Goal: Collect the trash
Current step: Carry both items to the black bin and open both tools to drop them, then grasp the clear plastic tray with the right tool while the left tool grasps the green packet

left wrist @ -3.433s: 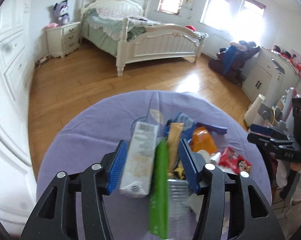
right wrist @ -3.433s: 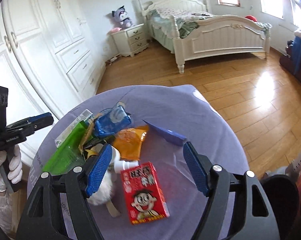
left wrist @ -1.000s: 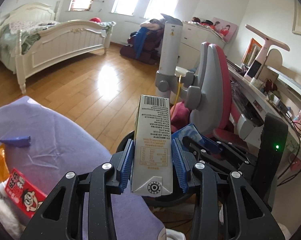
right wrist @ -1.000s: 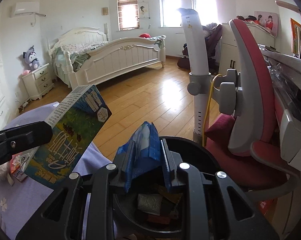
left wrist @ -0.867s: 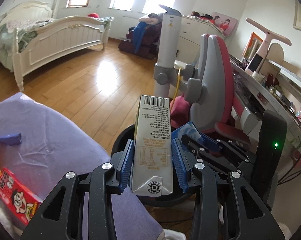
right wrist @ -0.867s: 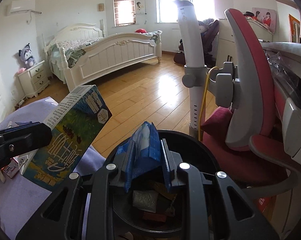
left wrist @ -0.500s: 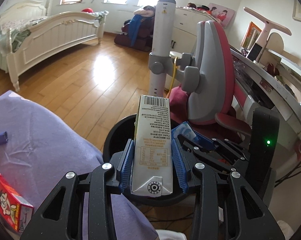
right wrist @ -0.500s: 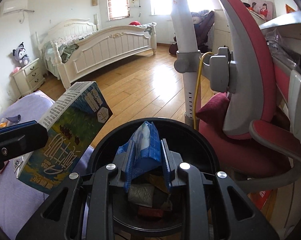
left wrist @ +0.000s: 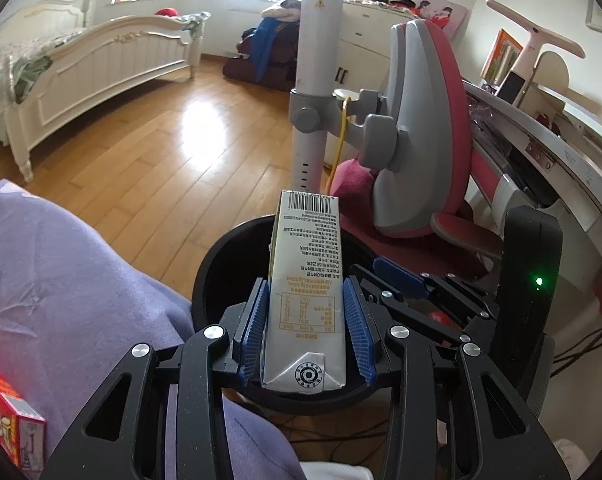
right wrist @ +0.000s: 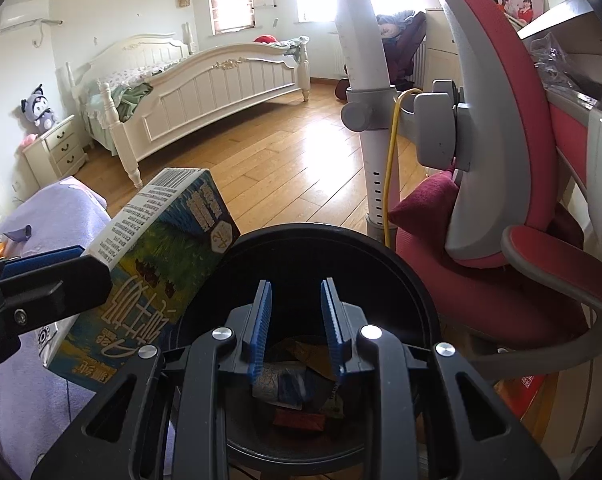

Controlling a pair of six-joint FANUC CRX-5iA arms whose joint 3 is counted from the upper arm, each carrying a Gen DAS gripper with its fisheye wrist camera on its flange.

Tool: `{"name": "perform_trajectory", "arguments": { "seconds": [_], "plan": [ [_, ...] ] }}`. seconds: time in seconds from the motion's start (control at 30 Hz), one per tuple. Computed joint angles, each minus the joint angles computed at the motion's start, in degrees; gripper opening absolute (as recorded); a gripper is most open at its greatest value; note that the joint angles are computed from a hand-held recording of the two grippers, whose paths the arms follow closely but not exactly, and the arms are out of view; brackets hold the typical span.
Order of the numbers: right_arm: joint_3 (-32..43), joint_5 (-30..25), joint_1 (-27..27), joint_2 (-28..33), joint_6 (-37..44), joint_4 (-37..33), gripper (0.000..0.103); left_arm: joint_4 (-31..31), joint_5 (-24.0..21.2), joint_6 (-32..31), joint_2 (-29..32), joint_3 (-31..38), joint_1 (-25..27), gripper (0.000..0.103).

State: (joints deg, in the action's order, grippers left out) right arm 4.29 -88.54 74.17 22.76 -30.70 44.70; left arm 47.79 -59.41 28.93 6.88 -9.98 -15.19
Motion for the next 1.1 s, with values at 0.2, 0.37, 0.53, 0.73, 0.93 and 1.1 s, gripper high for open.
{"name": "perform_trajectory", "arguments": {
  "seconds": [0.2,0.37,0.53,0.73,0.93,1.1],
  "plan": [
    [0.2,-0.1,0.4,-0.3,-0.6,-1.4,0.029,-2.1,2.1,0.9,-0.8,0.0,-0.6,0.055],
    [0.3,-0.1,1.5,-0.7,-2.6,-0.8,0.055,-1.1,2.5,0.1,-2.9,-1.1,0.8,0.068],
    [3.4,-1.2,2.2,1.0,-0.3,1.1,0.061,1.2,2.3,-1.8,-6.4,-3.2,4.0,0.076],
    [8.5,1.5,2.0,3.5,4.2,6.2,0.064,2.4,0.9,-3.4,-11.5,-6.5,12.0,0.085],
    [17.4,10.2,0.6,8.2,14.6,10.2,0.073,3.6,-1.8,-3.4,-13.8,-7.7,25.7,0.085],
    [31.6,19.2,-1.0,15.8,29.5,6.7,0.073,4.1,-2.5,-3.5,-13.0,-6.8,37.5,0.085]
  ]
}}
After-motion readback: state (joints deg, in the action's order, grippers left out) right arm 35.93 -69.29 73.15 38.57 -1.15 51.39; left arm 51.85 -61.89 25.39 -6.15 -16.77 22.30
